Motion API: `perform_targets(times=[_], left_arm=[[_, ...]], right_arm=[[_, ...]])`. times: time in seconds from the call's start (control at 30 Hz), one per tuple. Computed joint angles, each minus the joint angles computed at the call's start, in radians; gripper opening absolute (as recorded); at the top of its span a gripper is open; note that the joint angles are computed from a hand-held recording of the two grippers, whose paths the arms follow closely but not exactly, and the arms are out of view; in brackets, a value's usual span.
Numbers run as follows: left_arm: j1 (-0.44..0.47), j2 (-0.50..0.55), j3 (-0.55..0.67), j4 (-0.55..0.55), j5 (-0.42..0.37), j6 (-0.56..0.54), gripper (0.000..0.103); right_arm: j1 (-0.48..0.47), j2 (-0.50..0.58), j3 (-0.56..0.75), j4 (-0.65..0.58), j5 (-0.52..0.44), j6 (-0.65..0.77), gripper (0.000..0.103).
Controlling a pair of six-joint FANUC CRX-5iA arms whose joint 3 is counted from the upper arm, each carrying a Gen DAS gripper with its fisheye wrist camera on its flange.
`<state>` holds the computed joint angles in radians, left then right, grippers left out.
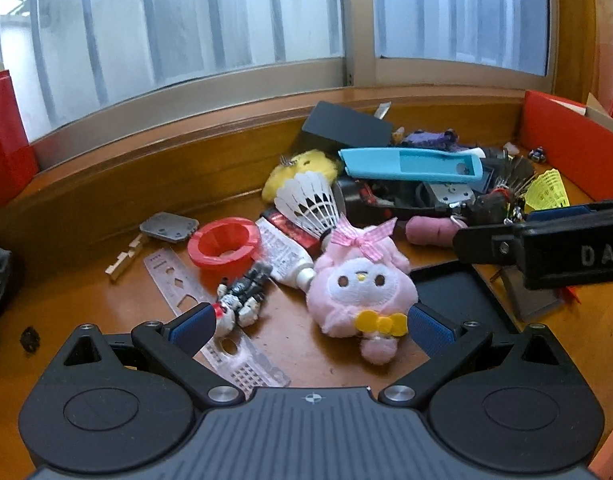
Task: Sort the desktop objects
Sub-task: 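Move the left tool to the pink plush doll while the right tool moves over the red funnel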
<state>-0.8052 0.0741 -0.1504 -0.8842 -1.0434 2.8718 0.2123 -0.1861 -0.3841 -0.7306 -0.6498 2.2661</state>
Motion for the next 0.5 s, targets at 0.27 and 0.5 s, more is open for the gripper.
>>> perform_targets(times=[0.27,0.5], left_arm=[[0.005,0.019,0.006,0.028,0.021,0.005,0.103],[0.01,0.024,0.005,0.04,0.04,0.002,0.103]], right_arm=[[0.008,0.033,0.005,0.034,0.059,-0.028,0.09],[0.086,0.091,-0.036,0.273,0.247,-0.276,0.084]])
